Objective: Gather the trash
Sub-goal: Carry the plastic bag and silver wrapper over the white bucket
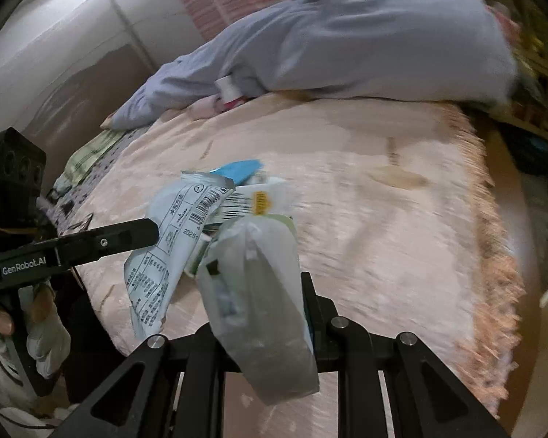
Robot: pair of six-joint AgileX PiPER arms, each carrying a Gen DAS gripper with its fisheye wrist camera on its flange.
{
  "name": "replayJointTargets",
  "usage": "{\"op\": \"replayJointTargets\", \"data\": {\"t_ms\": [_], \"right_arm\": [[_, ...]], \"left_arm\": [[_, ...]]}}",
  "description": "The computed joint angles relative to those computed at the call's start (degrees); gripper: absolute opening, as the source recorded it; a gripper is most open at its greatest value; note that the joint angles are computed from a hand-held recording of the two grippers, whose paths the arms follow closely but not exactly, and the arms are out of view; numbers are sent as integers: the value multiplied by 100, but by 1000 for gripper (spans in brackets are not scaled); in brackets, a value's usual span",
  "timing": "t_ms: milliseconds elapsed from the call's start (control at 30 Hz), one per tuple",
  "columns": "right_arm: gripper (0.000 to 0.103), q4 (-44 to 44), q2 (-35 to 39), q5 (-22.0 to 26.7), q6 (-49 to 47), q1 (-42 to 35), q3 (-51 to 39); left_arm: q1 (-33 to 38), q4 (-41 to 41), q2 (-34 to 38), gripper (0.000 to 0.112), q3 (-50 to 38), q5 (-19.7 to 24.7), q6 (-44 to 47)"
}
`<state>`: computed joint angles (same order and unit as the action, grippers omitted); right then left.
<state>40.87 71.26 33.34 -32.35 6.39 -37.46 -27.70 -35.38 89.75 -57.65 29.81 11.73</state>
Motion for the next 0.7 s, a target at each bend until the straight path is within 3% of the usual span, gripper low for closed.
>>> {"op": "replayJointTargets", "data": {"t_ms": [333,700], "right_arm": [[17,398,-550,889,-1300,-2225,497],[17,534,-603,1653,-2419,-4113,632]], "left_arm": [[-1129,1493,830,12,-909,-254,-1469],[-1765,2108,1525,12,-1908,-25,-2084]]}}
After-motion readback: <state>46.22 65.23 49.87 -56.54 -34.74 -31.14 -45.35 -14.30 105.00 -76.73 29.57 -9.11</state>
